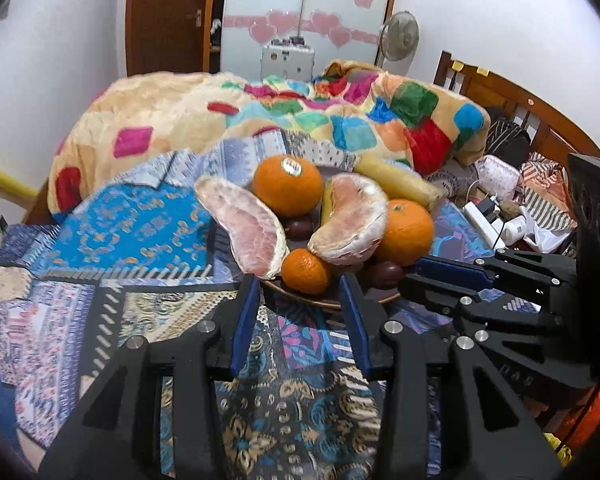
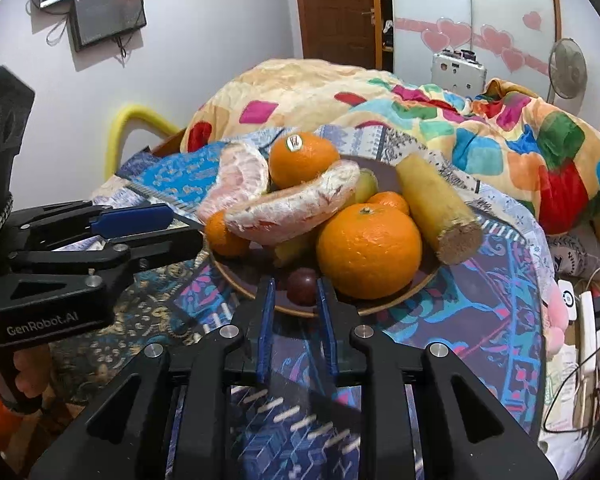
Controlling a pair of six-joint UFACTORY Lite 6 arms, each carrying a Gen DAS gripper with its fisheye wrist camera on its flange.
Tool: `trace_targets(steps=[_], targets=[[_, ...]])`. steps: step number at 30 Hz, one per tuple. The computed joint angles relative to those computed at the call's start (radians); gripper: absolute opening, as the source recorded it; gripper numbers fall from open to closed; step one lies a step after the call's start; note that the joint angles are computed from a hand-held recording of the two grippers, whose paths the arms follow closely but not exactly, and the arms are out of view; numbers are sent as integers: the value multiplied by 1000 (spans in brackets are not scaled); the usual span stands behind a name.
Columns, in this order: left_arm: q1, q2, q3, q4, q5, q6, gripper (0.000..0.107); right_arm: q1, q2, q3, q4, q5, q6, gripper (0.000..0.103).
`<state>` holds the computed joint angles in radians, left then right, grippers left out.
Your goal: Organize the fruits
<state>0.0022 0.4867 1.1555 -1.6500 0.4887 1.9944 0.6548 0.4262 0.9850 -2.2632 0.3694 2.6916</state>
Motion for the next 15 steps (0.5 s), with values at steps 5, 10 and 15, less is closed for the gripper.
trace_targets(steps=[5,10,15], targets=[[42,-248,-194,-64,41,71,41,63,-179,-121,130,61,-89,19],[114,-590,-405,-62,117,65,41,226,-444,-261,387,237,-276,20],[229,-916,-564,7,224,-22,45,483,-641,-326,593,513,-404,28]])
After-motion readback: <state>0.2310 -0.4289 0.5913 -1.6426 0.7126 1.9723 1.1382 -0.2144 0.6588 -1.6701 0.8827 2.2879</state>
